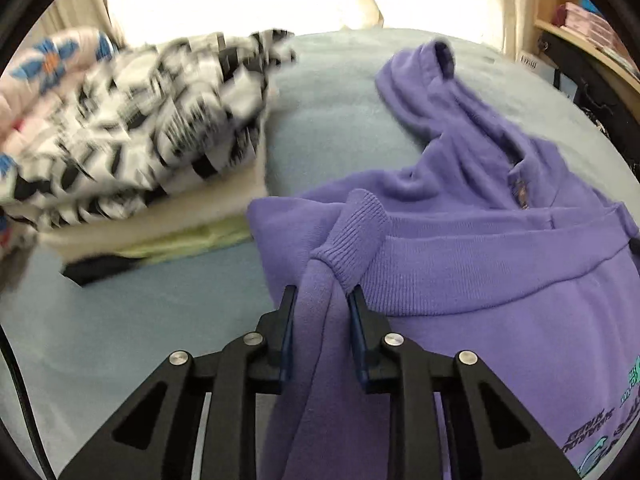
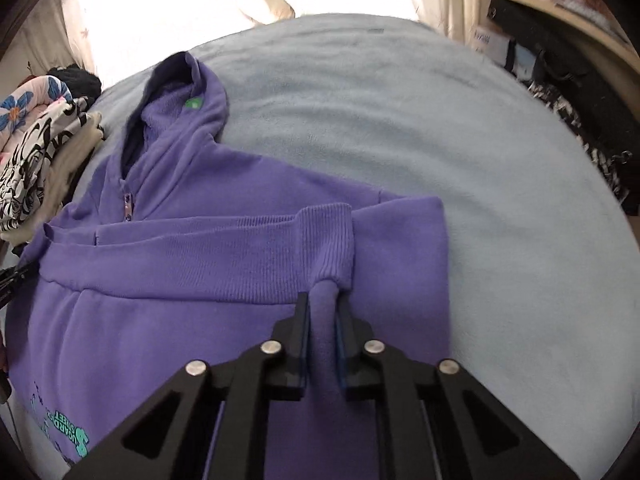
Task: Fold large clothes
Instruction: 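Lift the hem with both grippers and fold it up onto the hood, then release the hem and flatten the folded hoodie with both grippers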
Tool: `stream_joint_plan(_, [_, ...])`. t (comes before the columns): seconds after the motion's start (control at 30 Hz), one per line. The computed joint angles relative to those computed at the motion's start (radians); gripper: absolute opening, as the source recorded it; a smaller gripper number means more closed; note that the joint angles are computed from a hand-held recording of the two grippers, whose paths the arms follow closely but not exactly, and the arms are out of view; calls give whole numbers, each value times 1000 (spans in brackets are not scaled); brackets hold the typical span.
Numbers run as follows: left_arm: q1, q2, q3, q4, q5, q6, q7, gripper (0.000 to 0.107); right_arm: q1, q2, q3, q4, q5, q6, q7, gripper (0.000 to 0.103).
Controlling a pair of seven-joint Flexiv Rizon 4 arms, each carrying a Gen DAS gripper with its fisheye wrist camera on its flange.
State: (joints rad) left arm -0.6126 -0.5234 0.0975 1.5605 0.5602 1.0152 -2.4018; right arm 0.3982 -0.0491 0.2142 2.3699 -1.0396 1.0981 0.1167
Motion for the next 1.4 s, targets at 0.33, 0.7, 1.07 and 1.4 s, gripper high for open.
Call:
stream_joint_plan(0.33, [-34, 73, 18, -15, 149, -26, -166, 12, -55, 139, 30, 4, -212, -64, 173, 8])
stream_joint_plan(0.7, [34, -1, 7, -47, 32, 67, -231, 11, -71, 48, -19, -54, -287, -52, 247, 8])
stream_joint_plan(1.07, [85, -122, 9, -9, -213, 176, -136, 18, -33, -106, -69, -74, -93, -50, 159, 15])
stream_joint_plan(1.4, [-107, 12, 130, -1, -21, 37, -228, 40, -60, 72, -2, 4, -107, 3, 256, 26])
